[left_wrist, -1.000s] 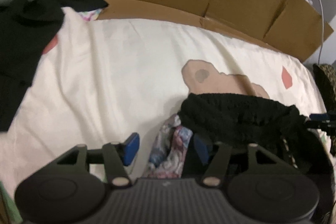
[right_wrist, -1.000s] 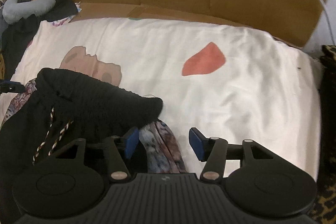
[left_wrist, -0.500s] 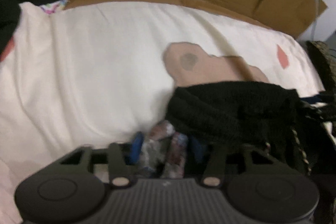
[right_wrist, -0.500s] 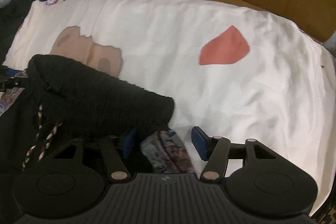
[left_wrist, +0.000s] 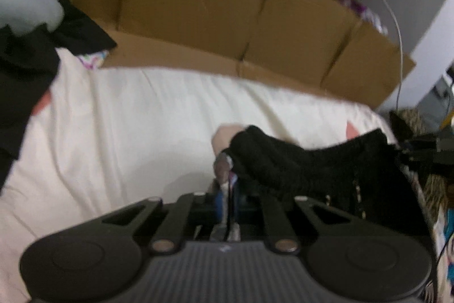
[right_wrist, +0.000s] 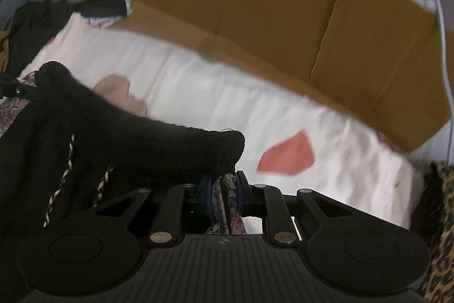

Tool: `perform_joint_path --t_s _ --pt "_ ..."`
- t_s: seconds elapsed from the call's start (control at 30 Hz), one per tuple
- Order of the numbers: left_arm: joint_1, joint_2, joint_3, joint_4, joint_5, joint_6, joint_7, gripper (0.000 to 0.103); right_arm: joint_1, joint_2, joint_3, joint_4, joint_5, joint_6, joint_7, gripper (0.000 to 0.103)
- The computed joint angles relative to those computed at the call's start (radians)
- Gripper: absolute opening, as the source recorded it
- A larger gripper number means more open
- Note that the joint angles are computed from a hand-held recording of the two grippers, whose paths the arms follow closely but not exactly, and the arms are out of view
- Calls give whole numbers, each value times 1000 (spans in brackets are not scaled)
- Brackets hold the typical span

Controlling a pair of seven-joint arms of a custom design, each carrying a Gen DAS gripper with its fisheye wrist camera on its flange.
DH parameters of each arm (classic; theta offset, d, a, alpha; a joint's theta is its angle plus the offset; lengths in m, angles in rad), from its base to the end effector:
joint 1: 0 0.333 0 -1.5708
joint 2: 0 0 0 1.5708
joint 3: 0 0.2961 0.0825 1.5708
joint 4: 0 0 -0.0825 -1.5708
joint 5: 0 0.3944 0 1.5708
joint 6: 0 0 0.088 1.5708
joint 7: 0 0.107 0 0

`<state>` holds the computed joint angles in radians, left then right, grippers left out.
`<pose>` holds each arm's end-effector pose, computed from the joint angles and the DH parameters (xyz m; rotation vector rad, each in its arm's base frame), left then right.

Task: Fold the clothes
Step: 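Open the right tool and release the waistband onto the sheet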

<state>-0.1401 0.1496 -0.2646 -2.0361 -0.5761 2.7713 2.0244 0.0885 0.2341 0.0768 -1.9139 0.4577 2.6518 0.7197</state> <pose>0.5842 -0.2194 0.4093 -1.6111 2.3396 -0.9932 0.6451 0.0927 0.4024 -2.3394 1.1480 -0.4067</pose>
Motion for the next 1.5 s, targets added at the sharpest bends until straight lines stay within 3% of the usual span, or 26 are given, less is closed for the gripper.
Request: perform_joint_path --t_s 0.13,0.5,0.6,0.63,0.7,0.73,0.77,0.87,0.93,1.07,1.3,1.5 --pt "-3 22 7 28 24 30 -53 7 13 35 2 48 -26 36 20 15" --pt "-20 79 46 93 295 130 -296 7 51 170 16 242 -180 45 130 15" --pt "-32 129 70 163 386 41 -380 11 76 218 0 309 -232 17 192 19" --pt "-40 154 83 198 426 -13 -418 18 93 240 -19 334 -270 -6 233 27" --pt "-115 198 165 254 629 -96 -587 25 128 275 -59 367 -356 -35 311 33" --pt "-127 208 179 263 686 -110 -630 34 137 287 -71 379 -390 -48 341 33" --pt "-110 208 163 252 680 -99 -635 43 127 285 -65 375 -398 -51 343 34" --pt "-26 183 80 199 559 -47 -577 65 60 248 -7 334 -339 -41 271 55" --pt "-23 158 81 169 562 -37 -585 65 31 217 10 302 -313 -41 213 61" --pt "-10 104 76 109 551 -21 -590 65 -7 157 19 252 -261 -76 115 61" --pt "15 -34 51 -25 450 -22 -475 65 -42 -22 6 89 -109 -131 -7 61" --pt "-18 -144 44 -106 333 -23 -402 65 -55 -261 -77 -122 37 -185 -171 61"
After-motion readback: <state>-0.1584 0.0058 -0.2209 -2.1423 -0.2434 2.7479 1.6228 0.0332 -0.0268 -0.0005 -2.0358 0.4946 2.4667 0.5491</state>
